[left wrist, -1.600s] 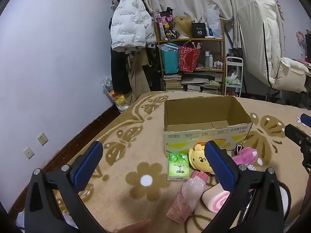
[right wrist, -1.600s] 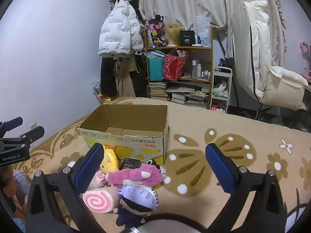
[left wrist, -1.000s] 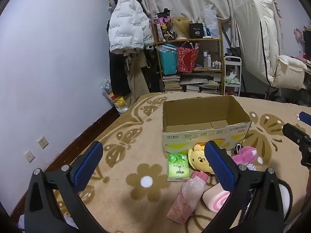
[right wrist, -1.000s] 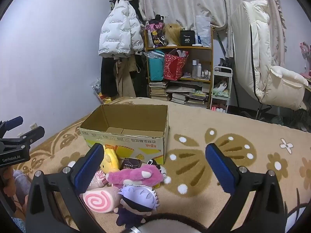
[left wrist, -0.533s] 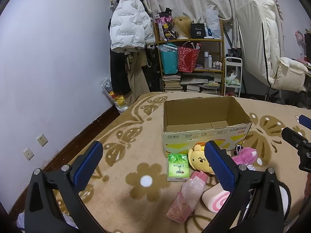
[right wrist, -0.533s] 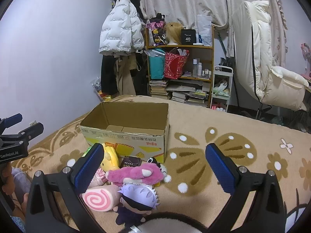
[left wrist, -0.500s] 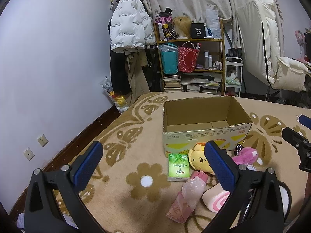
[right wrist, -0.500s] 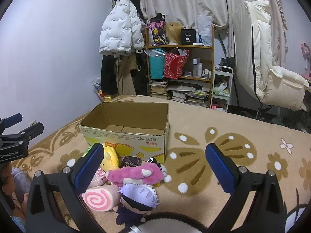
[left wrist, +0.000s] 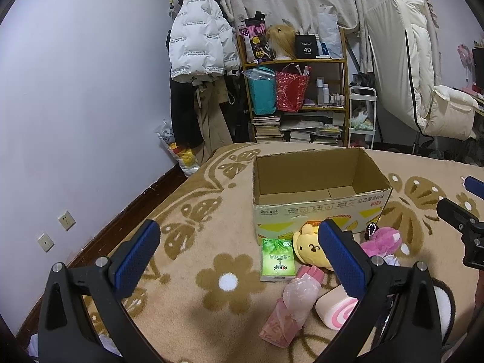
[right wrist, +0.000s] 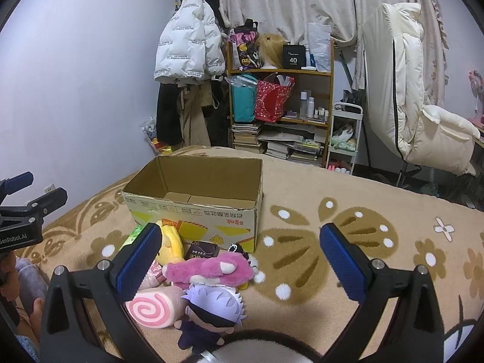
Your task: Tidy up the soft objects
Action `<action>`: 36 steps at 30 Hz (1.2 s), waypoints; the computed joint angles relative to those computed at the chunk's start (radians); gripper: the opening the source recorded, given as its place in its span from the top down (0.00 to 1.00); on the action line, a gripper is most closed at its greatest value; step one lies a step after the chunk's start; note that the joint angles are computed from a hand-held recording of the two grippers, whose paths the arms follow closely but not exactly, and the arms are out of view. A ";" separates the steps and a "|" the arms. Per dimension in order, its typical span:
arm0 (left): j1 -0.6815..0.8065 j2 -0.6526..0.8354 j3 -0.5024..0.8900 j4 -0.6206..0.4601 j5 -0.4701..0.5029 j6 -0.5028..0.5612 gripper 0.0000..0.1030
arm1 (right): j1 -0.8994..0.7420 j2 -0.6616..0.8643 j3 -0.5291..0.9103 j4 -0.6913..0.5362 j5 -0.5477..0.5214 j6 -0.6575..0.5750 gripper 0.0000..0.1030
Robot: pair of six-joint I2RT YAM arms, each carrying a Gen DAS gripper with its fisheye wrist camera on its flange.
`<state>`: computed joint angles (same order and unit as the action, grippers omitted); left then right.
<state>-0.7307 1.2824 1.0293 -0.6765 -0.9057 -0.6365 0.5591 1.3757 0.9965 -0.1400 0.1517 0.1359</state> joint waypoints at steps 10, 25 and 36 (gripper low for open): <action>0.003 -0.013 -0.015 0.017 0.006 0.007 0.00 | 0.004 0.008 -0.008 0.012 0.000 -0.003 0.00; -0.018 0.017 0.008 0.004 -0.023 0.010 0.00 | 0.017 0.016 -0.009 0.023 0.014 0.000 0.00; 0.003 -0.003 -0.004 0.010 0.000 0.013 0.00 | 0.020 0.005 -0.004 0.014 0.019 0.001 0.00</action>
